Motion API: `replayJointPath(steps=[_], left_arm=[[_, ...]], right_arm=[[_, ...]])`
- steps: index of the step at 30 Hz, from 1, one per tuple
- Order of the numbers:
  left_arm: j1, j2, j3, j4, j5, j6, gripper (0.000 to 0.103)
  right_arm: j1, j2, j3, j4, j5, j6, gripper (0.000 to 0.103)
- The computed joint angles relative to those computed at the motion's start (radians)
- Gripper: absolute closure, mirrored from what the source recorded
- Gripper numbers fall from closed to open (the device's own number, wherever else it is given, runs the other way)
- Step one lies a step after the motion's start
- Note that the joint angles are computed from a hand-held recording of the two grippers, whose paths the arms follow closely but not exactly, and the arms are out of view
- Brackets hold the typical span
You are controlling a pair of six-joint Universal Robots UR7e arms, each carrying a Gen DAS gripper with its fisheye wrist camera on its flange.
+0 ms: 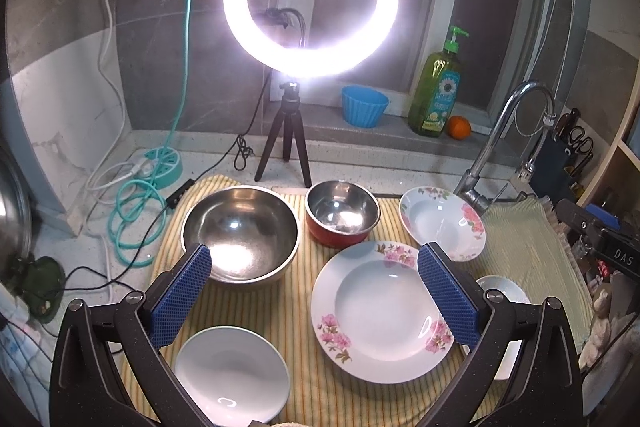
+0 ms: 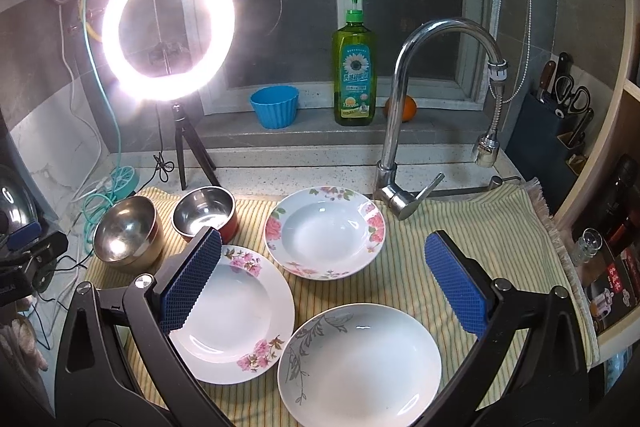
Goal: Organize plates and bowls
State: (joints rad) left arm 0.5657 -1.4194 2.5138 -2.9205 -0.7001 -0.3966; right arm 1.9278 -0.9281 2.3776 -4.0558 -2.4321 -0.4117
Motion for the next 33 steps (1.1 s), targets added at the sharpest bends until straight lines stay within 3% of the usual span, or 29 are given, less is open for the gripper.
replayJointPath(steps=[6,11,17,20,26,30,33], left_arm=[[0.029,0.010,-0.004,0.037,-0.026,-0.039,0.001],[0.049,0.008,-0.001,0.070,-0.050,-0.066,0.001],[0.091,0.007,-0.006,0.108,-0.098,-0.091,0.011],[0.110,0.015,-0.009,0.113,-0.126,-0.089,0.025],[0.169,0.033,-0.027,0.115,-0.225,-0.062,0.039],[0.212,0.050,-0.054,0.135,-0.288,-0.019,0.056],[0.253,0.065,-0.076,0.143,-0.338,-0.001,0.058]], right_arm=[[-0.051,-0.030,0.012,0.071,0.046,0.009,0.000],[-0.115,-0.093,0.047,0.183,0.147,0.062,0.000],[-0.185,-0.121,0.069,0.243,0.245,0.088,0.000],[-0.213,-0.133,0.072,0.291,0.274,0.109,0.000],[-0.246,-0.144,0.061,0.412,0.299,0.153,0.015],[-0.278,-0.152,0.049,0.492,0.345,0.167,0.028],[-0.300,-0.153,0.035,0.554,0.374,0.185,0.039]])
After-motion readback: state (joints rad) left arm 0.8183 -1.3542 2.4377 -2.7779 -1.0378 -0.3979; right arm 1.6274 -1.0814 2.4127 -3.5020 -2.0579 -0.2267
